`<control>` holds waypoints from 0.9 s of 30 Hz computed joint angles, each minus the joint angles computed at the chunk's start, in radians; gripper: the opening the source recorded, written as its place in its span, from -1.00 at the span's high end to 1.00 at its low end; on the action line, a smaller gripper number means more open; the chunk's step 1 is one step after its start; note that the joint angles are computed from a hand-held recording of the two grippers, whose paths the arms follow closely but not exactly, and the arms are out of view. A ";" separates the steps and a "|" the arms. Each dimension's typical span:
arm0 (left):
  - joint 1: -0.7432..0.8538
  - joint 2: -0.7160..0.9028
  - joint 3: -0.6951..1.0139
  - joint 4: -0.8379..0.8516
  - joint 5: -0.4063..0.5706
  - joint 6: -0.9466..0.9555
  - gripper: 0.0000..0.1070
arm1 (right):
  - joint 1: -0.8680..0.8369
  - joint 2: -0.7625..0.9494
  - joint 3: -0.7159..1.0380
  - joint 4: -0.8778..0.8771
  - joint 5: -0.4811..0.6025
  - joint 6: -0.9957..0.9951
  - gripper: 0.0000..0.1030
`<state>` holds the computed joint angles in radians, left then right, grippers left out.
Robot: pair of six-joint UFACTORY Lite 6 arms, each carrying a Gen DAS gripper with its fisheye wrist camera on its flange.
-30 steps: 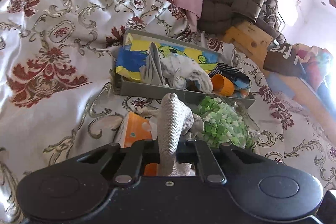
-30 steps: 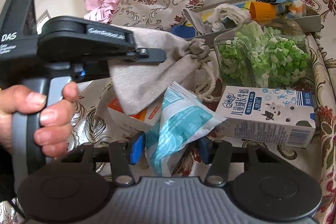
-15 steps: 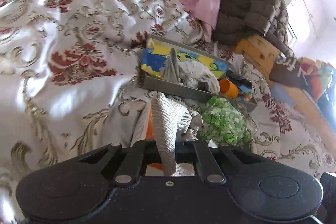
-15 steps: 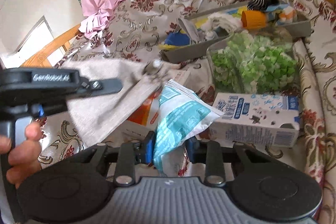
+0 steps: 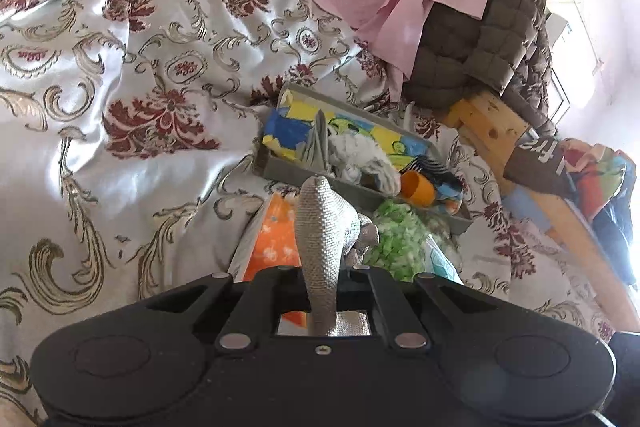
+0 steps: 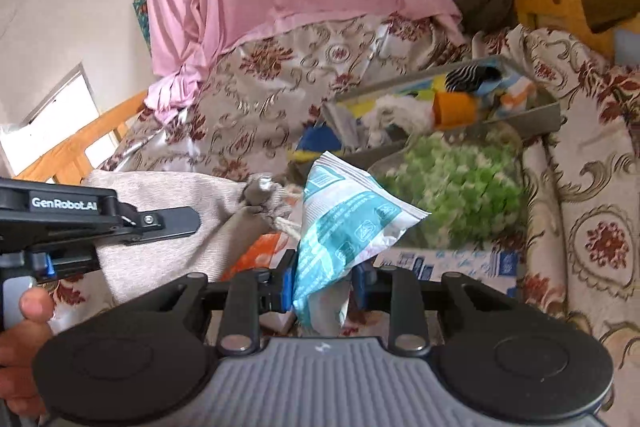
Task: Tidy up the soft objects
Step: 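Grasp the blue-white printed packet with the right tool while the left tool holds the pouch, then lift the pouch and packet and carry both over the tray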
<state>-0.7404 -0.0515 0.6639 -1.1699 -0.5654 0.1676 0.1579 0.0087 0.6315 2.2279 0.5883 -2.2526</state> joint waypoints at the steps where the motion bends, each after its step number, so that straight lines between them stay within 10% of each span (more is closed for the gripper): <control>1: 0.002 0.000 0.010 -0.011 0.000 0.014 0.91 | -0.008 0.003 0.007 -0.005 0.005 0.000 0.39; 17: 0.130 0.121 0.230 0.033 0.045 0.081 0.90 | -0.047 0.050 0.145 0.051 -0.010 -0.134 0.38; 27: 0.289 0.420 0.598 0.261 0.148 -0.004 0.90 | -0.050 0.483 0.716 0.044 -0.068 -0.095 0.38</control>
<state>-0.4513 0.3684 1.2622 -0.9089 -0.4175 0.1632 0.1081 0.4914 1.3472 2.2721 0.5204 -2.3474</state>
